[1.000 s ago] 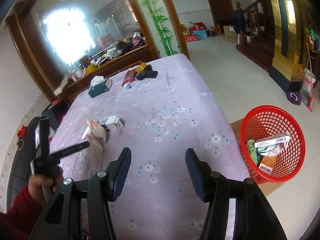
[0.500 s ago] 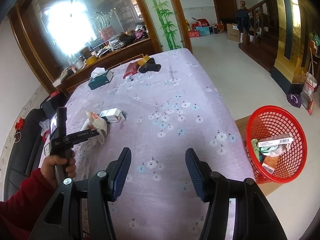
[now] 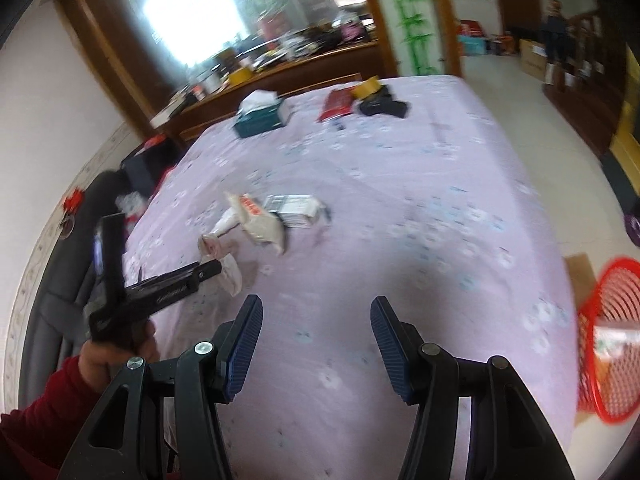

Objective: Collect trash
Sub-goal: 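Return both tools to the table and grasp the clear plastic bag with the left tool, then lift the plastic bag with the left tool while the right tool grasps the red-printed paper bag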

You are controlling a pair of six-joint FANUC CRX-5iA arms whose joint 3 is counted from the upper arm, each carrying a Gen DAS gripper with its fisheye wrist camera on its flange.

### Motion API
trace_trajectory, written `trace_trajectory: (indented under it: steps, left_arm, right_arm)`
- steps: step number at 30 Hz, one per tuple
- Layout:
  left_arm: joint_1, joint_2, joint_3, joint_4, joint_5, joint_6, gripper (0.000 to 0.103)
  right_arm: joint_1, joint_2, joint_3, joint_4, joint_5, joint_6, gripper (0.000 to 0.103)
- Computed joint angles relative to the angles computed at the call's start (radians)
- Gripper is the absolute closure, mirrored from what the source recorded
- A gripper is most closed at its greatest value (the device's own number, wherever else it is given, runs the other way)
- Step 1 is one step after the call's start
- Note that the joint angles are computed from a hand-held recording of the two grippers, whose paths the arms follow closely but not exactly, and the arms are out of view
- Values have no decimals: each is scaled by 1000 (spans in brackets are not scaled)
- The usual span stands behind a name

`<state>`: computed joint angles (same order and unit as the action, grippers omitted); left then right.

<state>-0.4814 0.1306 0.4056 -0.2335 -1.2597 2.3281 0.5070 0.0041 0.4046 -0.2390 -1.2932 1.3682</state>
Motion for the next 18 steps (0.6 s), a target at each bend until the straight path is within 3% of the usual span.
trace_trajectory:
  steps: [12, 18]
  left_arm:
    - [-11, -132, -89, -47, -38, 33, 64]
    - [-12, -148, -97, -72, -57, 43, 64]
  right_arm:
    - [96, 341, 330, -36, -80, 128, 37]
    - [139, 471, 454, 25, -117, 153, 37]
